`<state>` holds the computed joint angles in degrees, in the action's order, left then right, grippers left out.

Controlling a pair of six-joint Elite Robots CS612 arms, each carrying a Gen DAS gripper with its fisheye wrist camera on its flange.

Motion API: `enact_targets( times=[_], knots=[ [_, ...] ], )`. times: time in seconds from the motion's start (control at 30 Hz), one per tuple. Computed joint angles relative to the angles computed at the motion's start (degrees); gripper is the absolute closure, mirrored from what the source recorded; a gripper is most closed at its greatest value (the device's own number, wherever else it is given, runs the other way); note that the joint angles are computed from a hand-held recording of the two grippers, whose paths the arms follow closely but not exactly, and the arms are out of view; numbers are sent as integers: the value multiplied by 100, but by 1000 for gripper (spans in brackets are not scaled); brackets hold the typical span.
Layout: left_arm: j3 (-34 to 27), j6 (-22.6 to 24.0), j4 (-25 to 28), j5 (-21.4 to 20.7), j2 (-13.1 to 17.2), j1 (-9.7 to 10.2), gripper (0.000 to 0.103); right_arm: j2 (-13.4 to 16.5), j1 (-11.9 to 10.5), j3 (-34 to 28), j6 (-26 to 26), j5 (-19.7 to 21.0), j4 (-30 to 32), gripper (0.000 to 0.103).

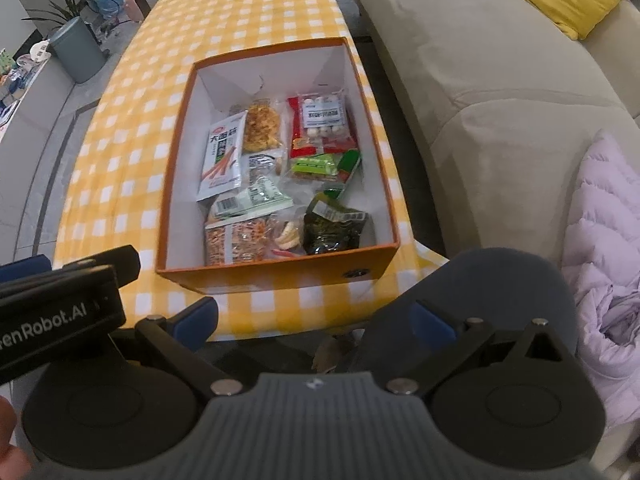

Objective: Organize snacks

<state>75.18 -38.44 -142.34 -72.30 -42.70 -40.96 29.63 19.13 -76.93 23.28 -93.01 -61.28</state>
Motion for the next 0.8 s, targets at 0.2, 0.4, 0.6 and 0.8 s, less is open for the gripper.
enact_targets(
  times=[0.2,0.4,0.6,0.8],
  knots=[
    [-32,2,41,5,22,8,6,16,-31,13,49,178,23,3],
    [-64,-36,162,29,32,10,6,-6,9,59,3,71,-14,3],
    [-87,-118,228,-15,35,11,6,-34,43,94,-144,-23,-41,3],
    [-100,-143,243,-33,40,11,6,-36,46,81,-155,-64,-43,3]
  ],
)
